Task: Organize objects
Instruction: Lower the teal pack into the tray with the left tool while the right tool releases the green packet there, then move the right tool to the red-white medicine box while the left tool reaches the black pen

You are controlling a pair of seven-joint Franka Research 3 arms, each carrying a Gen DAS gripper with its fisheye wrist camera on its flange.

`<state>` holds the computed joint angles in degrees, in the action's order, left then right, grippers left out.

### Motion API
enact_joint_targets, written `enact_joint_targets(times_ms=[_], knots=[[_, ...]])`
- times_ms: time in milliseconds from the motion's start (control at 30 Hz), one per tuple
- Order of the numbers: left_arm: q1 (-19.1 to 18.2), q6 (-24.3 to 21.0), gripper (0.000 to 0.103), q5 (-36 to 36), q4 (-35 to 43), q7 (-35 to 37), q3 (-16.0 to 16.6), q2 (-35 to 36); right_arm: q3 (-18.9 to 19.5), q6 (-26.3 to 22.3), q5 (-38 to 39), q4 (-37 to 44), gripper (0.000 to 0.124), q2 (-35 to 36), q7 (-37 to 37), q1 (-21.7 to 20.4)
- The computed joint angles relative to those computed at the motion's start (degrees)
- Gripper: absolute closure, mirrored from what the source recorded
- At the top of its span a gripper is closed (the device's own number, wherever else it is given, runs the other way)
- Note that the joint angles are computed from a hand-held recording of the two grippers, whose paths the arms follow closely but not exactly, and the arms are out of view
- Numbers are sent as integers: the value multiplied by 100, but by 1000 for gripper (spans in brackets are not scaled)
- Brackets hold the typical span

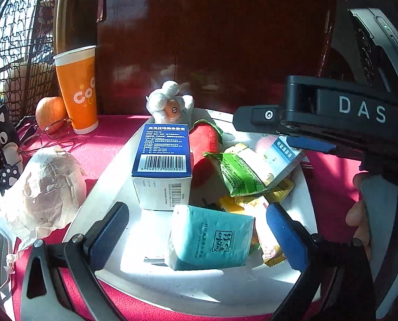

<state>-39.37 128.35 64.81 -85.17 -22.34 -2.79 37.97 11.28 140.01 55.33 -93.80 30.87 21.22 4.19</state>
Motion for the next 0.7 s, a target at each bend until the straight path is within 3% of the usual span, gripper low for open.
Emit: enact_joint_targets(times_ms=[200, 367, 467, 567, 700], knots=[[-58, -149, 0, 35, -34, -126, 8, -75, 42, -41, 747, -360, 36, -385, -639, -395], [-110, -228, 0, 269, -168, -398, 0, -242, -271, -60, 1386, -504, 36, -612, -1046, -688], [-116, -235, 0, 427, -191, -586, -23, -295, -554, 180, 900, -120, 36, -303, -837, -658], [-100, -232, 0, 466, -91, -601, -71, -237, -781, 495, -195, 315, 36, 180, -467, -484], [-79, -95, 0, 397, 77, -464, -98, -112, -698, 1061, -877, 620, 36, 696, -338, -324]])
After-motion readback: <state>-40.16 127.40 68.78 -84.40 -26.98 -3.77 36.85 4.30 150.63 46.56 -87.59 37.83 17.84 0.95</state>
